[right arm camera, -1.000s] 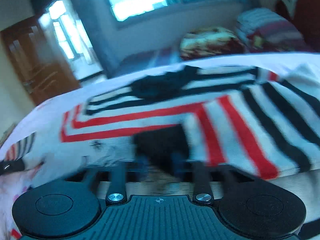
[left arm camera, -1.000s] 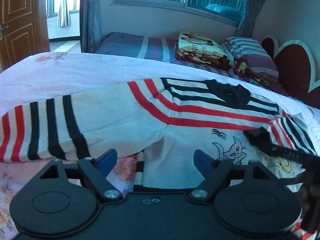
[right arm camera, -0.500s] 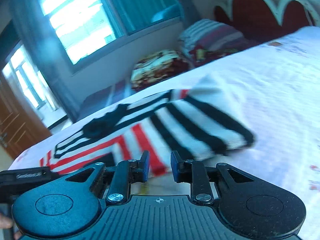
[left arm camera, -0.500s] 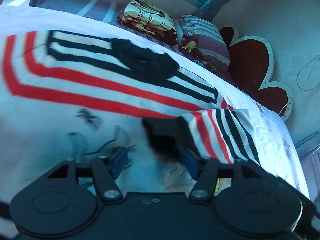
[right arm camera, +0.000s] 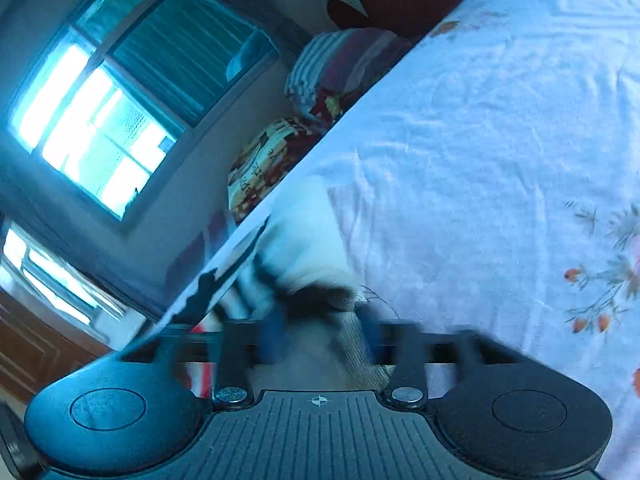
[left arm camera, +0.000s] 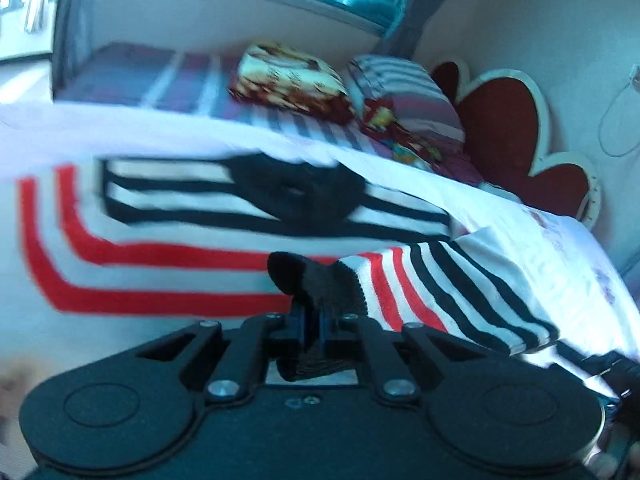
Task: Fold small clothes
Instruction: 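Fold the held sleeve across the sweater body with the right gripper while the left gripper grasps the other cuff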
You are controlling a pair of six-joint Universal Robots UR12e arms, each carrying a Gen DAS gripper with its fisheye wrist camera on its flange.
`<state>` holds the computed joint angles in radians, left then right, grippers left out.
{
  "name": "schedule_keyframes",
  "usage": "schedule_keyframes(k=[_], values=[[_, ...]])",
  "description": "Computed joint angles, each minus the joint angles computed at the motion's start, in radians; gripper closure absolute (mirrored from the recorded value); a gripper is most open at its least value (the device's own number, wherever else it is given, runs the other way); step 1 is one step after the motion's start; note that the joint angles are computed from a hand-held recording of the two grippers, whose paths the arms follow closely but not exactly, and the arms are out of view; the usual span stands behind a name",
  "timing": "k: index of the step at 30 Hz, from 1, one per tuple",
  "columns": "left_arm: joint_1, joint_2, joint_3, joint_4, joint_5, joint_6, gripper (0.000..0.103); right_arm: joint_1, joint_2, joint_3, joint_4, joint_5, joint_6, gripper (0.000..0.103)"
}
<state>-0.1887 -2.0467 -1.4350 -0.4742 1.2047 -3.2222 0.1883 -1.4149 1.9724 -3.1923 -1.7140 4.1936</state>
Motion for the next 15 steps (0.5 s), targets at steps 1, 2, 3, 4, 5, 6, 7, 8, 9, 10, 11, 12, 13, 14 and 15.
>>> schedule_keyframes(k=[1,2,3,4,5,6,7,8,9,10,11,12,13,14,15], values=[[0.008,0.002,-0.002,-0.006,0.005,-0.001,0.098,-0.001,0.007,0.001,-0.031,0.006,0.012,0.041],[0.015,0.004,-0.002,-0.020,0.000,0.000,0.098,-0.004,0.013,0.003,-0.059,0.023,0.029,0.041],[0.022,0.004,-0.003,-0.031,-0.012,0.001,0.098,-0.009,0.016,0.006,-0.078,0.039,0.049,0.041],[0.026,0.006,-0.006,-0.035,-0.013,0.005,0.098,-0.014,0.019,0.006,-0.086,0.054,0.066,0.041],[0.025,0.008,-0.010,-0.036,0.000,0.021,0.098,-0.016,0.023,0.003,-0.092,0.065,0.081,0.041],[0.026,0.011,-0.016,-0.031,0.007,0.030,0.098,-0.021,0.026,0.003,-0.106,0.079,0.095,0.042],[0.030,0.014,-0.023,-0.027,0.002,0.025,0.098,-0.027,0.027,0.006,-0.122,0.096,0.113,0.042],[0.033,0.015,-0.025,-0.029,-0.003,0.018,0.098,-0.033,0.030,0.007,-0.132,0.118,0.136,0.042],[0.032,0.013,-0.025,-0.030,-0.002,0.015,0.098,-0.042,0.032,0.008,-0.133,0.143,0.162,0.042],[0.031,0.013,-0.026,-0.031,0.003,0.015,0.098,-0.048,0.035,0.008,-0.133,0.161,0.187,0.042],[0.032,0.013,-0.027,-0.033,0.003,0.016,0.098,-0.054,0.039,0.007,-0.139,0.176,0.207,0.049],[0.031,0.013,-0.027,-0.034,0.005,0.017,0.098,-0.063,0.043,0.007,-0.143,0.190,0.225,0.057],[0.031,0.014,-0.029,-0.031,0.008,0.017,0.098,-0.068,0.044,0.005,-0.134,0.192,0.236,0.060],[0.032,0.013,-0.030,-0.029,0.007,0.018,0.098,-0.072,0.044,0.003,-0.121,0.190,0.235,0.066],[0.033,0.012,-0.030,-0.028,0.007,0.019,0.098,-0.076,0.045,-0.002,-0.100,0.188,0.228,0.076]])
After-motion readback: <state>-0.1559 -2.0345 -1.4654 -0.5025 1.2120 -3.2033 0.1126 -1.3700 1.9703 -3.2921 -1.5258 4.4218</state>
